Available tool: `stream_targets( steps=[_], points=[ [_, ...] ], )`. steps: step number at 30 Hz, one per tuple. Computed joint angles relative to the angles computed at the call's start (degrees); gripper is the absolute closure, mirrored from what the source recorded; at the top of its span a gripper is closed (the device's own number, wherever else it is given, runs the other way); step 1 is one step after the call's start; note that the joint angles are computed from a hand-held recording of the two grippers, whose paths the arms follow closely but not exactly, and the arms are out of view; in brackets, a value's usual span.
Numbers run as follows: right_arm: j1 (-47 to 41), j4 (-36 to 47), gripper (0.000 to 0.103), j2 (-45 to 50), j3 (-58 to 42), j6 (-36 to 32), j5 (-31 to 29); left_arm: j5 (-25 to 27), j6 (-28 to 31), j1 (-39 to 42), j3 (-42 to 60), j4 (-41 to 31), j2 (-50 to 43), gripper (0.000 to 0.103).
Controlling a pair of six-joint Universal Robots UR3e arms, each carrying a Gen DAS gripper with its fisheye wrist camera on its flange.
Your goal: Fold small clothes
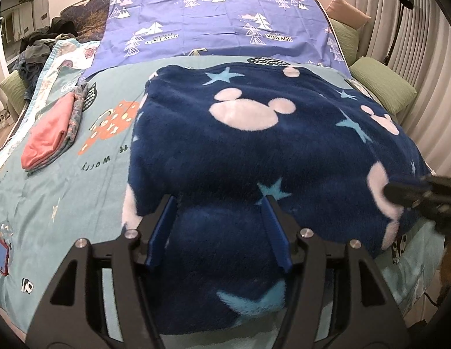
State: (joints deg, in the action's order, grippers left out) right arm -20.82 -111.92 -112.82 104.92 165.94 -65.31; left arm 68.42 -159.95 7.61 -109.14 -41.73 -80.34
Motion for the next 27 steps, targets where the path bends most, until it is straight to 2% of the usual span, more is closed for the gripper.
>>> stream_targets(
  steps=[6, 8, 12, 16, 20, 22, 25, 27],
  points=[
    [-2.55, 3.55, 0.080, 0.12, -0.67, -0.35, 2.70, -1.69, 1.00, 1.12, -1.46, 0.49, 0.80, 0.040],
    [-0.76, 3.48, 0.080, 1.16, -3.49, 0.35, 0.62, -2.13, 1.09, 1.41, -1.33, 0.17, 0.80, 0.040],
    [3.57, -2.30, 0.080, 4.56, -7.85, 1.87, -3.79, -2.76, 1.36, 1.79, -0.94, -0.54, 0.61, 0.040],
    [5.29, -7.37, 0.080, 12.54, -13.21, 5.03, -3.75, -3.28, 1.57, 1.96, -0.78, -0.66, 0.33, 0.039],
    [7.94, -2.88, 0.080, 24.06, -18.43, 6.20, -7.12, -4.43, 2.42, 2.78, -0.96, -1.28, 0.48, 0.039],
    [7.91, -4.49, 0.080, 23.35, -17.33, 6.22, -7.00, -5.11, 3.24, 3.24, -1.06, -1.60, 0.53, 0.039],
    [9.77, -1.82, 0.080, 23.44, -21.79, 6.52, -10.21, -6.94, 4.15, 4.53, -0.17, -4.03, 0.71, 0.039],
    [10.88, -3.75, 0.080, 23.79, -23.89, 6.99, -12.17, -8.13, 4.19, 5.37, 0.97, -6.06, 0.96, 0.039]
  ],
)
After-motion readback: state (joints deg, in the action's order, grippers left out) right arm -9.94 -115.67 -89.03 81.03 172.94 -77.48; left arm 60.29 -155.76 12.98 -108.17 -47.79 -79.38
